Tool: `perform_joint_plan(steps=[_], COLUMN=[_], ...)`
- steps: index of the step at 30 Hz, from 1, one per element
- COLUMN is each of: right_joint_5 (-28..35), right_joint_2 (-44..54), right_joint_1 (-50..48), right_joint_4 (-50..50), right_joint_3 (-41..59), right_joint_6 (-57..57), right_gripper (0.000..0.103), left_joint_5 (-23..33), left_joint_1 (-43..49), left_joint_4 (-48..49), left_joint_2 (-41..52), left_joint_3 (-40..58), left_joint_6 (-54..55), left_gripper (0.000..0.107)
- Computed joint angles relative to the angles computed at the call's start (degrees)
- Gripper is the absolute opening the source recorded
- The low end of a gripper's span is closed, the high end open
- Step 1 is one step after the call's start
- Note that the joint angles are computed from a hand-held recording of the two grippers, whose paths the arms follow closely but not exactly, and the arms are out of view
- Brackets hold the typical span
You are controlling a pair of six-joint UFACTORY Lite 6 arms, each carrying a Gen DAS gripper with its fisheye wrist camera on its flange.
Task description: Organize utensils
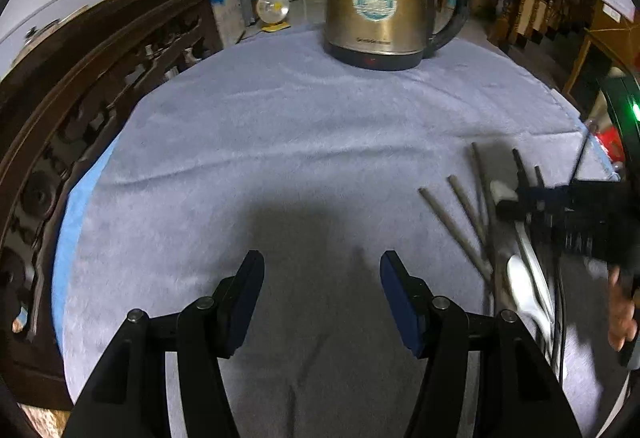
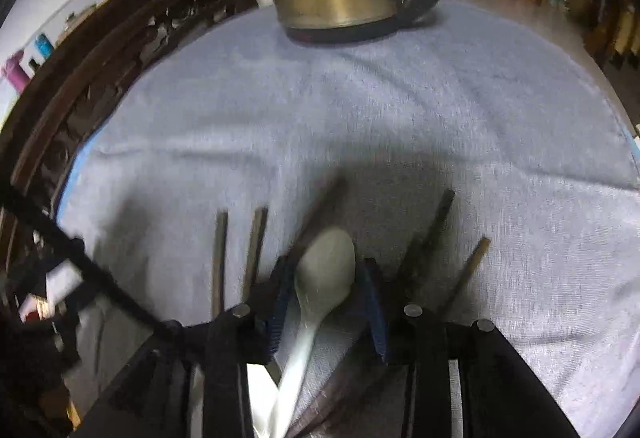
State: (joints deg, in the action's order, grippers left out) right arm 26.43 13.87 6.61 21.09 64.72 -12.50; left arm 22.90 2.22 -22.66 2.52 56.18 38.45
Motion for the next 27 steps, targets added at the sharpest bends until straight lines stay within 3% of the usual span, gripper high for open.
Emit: perform_joint_plan(steps=[4,9,14,16,20,22,23,27], right_joint_5=[-4.1,-3.7,1.9,4.5,7.9,9.1,9.7,12.8], right_joint_2=[-5.0,-8.0,-8.1,-7.8,-7.2,-7.7,-8.9,-13.6], right_joint_1=[0.9,-6.2,-14.5,-18.1,-22.4,-24.0,-24.6,-28.2], right_joint_4=[-4.1,13.7,28.6,33.9,41.5,43.6,44.1,46.0], right_joint_3=[-6.9,-11.6,-12.8,-13.0,-13.7,-14.3,-15.3,-18.0], right_joint_6=[-1.4,-19.7,-34.9,-39.4,-45.9,-47.7,-48.1,-49.0], right_gripper=[0.033,0.033,0.033,0.033,0.033,0.033,0.033,0.033], left_joint_5=[0.4,6.4,14.3,17.1,16.3,16.0,16.4,17.5], left_joint_1=[-5.7,-13.5,-18.4,-19.6,-21.8,-22.5,-22.6,-22.3], left_joint_4=[5.3,8.0,10.2,10.8,14.4,15.1,15.3,15.5], left_joint_2=[6.1,18.2,33.4,38.4,40.5,40.0,40.0,38.5], left_joint_3=[7.2,21.6,40.4,46.4,49.1,48.8,49.0,47.9], left_joint_6=[-5.9,-11.2,-17.8,-19.1,-21.5,-21.5,-21.7,-23.5], left_gripper=[0.062,0.062,0.061,0.054,0.042,0.027,0.009,0.005])
